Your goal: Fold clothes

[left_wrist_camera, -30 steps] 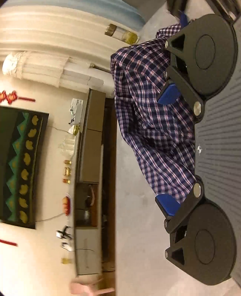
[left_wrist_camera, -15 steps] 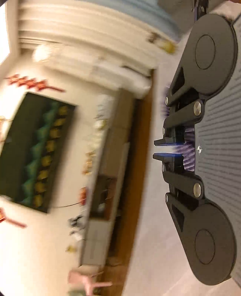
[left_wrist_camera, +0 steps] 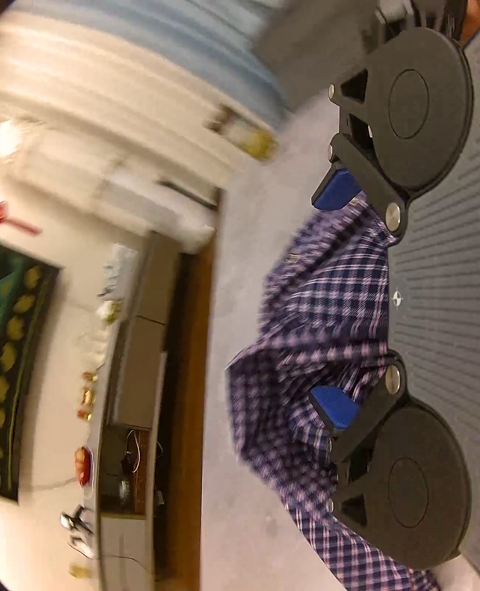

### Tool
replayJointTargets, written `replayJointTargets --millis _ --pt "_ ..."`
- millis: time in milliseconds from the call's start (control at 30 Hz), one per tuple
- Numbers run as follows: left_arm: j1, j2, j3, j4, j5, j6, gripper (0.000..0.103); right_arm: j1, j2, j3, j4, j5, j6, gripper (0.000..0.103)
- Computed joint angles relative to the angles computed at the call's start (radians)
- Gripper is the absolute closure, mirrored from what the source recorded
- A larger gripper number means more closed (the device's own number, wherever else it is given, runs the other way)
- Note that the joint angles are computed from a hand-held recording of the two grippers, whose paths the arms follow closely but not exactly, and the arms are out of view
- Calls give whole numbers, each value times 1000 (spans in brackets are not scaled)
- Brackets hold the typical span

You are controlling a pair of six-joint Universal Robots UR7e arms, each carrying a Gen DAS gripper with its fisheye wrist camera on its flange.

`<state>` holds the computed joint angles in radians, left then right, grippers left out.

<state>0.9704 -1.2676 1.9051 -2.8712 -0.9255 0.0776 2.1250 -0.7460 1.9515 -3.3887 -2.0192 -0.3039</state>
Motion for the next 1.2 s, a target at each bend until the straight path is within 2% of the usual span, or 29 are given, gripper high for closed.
replayJointTargets --millis 33,67,100,167,200,233,267,333,367,400,433,467,500,533,567,600,633,667,700,733,800,867,933,1000,1067,1133,1200 --pt "-11 19 9 -13 78 9 29 3 2 0 4 -5 -2 99" --pt "-11 25 12 -9 123 -12 53 6 3 -1 9 -9 -5 99" --pt "-4 15 12 7 139 -54 87 9 6 -3 11 -12 -6 99" --pt "5 -21 21 22 160 -140 96 12 9 -10 2 1 0 99" --pt "0 -63 36 0 157 -166 102 6 -4 1 -10 45 12 99" --pt "-10 -117 55 -26 143 -188 102 -3 -18 14 -27 107 26 99" --pt "-27 -180 76 -54 126 -204 102 -20 -35 34 -56 212 47 99" --pt "-76 -275 99 -125 147 -183 103 -48 -56 62 -118 393 99 99" --pt "-103 -297 101 -197 184 -136 103 -52 -48 59 -147 427 120 99" --pt "-114 -295 81 -229 212 -82 103 -51 -28 41 -159 420 145 99" --pt "-112 -285 53 -219 222 -44 102 -38 -3 14 -163 371 175 99" --pt "-89 -272 21 -167 198 -12 102 -23 36 -27 -149 280 192 99" --pt "-42 -252 -9 -73 137 16 100 -12 80 -74 -127 175 199 99" --pt "-5 -233 -25 32 107 25 98 -5 120 -115 -101 70 215 98" --pt "15 -217 -29 136 117 10 97 4 154 -153 -73 -35 242 98" --pt "30 -204 -18 200 129 9 92 4 170 -168 -62 -97 274 95" --pt "39 -206 12 222 125 13 78 0 179 -174 -59 -138 302 83" --pt "50 -208 47 212 103 33 66 -5 169 -161 -63 -144 324 64" --pt "56 -211 83 188 90 58 42 -11 144 -140 -47 -128 336 54" --pt "58 -215 121 143 83 96 27 -11 120 -117 -42 -117 341 49" --pt "58 -211 184 66 82 174 23 11 78 -57 -87 -123 317 49" --pt "48 -197 211 30 120 263 23 42 49 10 -171 -122 229 47" --pt "50 -189 217 -9 137 356 19 66 27 85 -226 -82 172 42" --pt "69 -186 212 -52 93 387 18 86 28 119 -201 -70 143 36" --pt "92 -186 185 -30 6 353 18 115 85 74 -139 -172 53 29" --pt "121 -163 154 -33 -87 300 13 142 161 8 -97 -297 -60 30" --pt "141 -155 143 -42 -164 214 10 151 225 -53 -56 -391 -132 40"
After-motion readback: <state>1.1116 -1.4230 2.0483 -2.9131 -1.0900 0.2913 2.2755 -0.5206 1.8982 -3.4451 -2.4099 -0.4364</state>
